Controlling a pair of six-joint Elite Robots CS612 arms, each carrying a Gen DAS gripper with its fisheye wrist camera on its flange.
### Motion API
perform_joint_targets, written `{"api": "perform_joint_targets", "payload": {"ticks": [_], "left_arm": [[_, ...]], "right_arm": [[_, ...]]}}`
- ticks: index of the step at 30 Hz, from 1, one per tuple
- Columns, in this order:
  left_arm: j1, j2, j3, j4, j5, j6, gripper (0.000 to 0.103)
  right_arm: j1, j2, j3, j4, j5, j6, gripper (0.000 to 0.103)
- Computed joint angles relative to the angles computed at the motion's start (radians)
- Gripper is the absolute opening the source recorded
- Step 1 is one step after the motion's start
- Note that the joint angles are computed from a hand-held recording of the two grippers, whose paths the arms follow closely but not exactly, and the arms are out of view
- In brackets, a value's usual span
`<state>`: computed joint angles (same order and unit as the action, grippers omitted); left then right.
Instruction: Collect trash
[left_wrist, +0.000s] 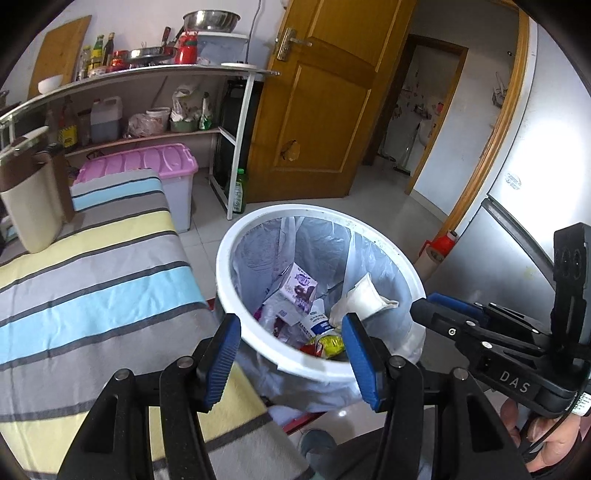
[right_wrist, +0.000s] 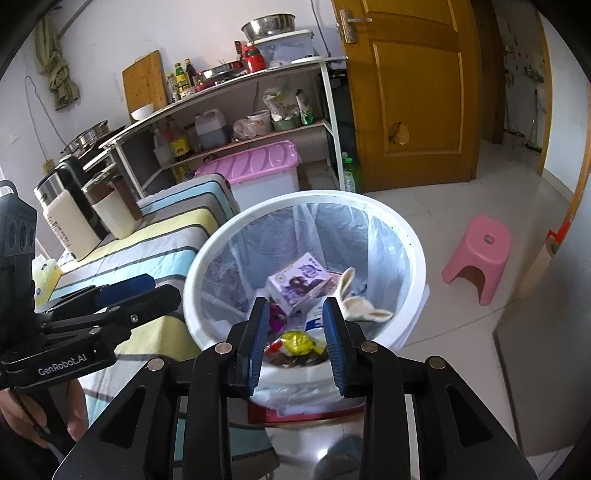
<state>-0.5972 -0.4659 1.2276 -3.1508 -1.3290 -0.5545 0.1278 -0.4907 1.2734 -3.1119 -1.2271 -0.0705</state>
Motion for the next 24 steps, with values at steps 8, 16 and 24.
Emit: {"api": "perform_joint_targets", "payload": {"ticks": [8, 16, 24], "left_arm": [[-0.024, -0.056, 0.117, -0.067, 0.069, -0.015, 0.057], [-0.046, -0.108, 0.224, -0.123, 0.143, -0.047, 0.057], [-0.071, -0.149, 0.314, -0.162, 0.223, -0.084, 0.057]], "right_arm": [[0.009, -0.042, 0.085, -0.059, 0.020, -0.027, 0.032], [0.020, -0.085, 0.169, -0.132, 0.062, -0.054, 0.039], [0.030, -0.113, 0.233, -0.192, 0.082, -0.088, 0.041]]}}
